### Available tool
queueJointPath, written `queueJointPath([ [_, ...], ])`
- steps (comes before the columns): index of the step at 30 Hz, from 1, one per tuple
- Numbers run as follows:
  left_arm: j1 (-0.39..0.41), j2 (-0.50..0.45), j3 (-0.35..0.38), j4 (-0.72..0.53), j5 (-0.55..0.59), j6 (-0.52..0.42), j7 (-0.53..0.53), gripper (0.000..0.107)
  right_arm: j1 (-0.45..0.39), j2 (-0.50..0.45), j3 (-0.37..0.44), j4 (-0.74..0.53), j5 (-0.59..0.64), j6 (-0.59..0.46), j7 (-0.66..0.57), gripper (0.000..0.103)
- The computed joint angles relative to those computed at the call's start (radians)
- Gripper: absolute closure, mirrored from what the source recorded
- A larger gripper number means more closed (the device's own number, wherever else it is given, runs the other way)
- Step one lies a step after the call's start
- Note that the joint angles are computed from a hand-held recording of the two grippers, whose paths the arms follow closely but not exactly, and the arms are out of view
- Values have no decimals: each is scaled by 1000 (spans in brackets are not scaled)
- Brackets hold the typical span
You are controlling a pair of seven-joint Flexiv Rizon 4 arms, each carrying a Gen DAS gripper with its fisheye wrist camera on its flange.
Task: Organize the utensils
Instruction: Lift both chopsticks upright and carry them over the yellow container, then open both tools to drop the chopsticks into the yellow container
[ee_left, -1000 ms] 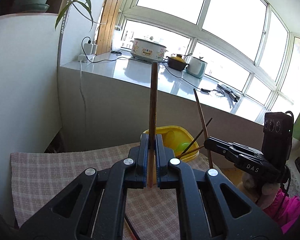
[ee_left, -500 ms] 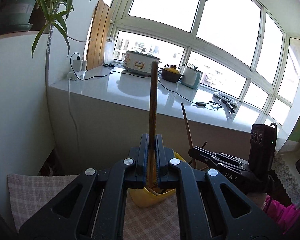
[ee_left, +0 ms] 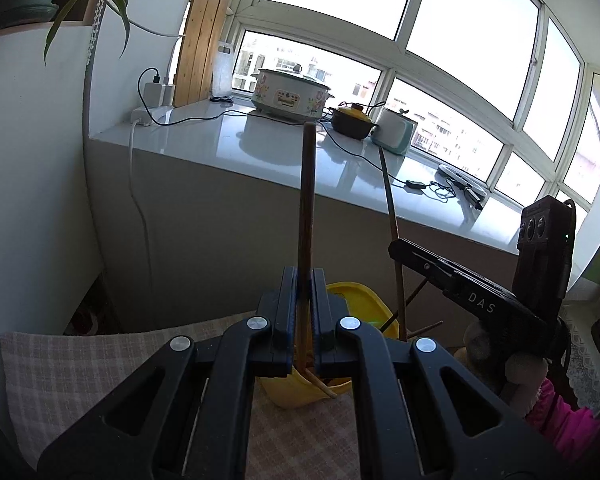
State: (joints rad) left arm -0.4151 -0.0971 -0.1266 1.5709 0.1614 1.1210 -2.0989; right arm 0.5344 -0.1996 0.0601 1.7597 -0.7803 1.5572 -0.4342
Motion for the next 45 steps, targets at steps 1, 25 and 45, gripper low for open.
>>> queueJointPath([
  [1, 0, 0, 0, 1, -1, 0, 1, 102, 8, -3, -15, -5, -19, -3, 15, 98],
  [25, 5, -4, -6, 42, -80, 29, 45, 102, 3, -56, -4, -36, -99, -95, 44, 98],
  [45, -18, -4, 5, 43, 5, 7, -24, 99, -35, 24, 146, 41, 255, -207, -258, 98],
])
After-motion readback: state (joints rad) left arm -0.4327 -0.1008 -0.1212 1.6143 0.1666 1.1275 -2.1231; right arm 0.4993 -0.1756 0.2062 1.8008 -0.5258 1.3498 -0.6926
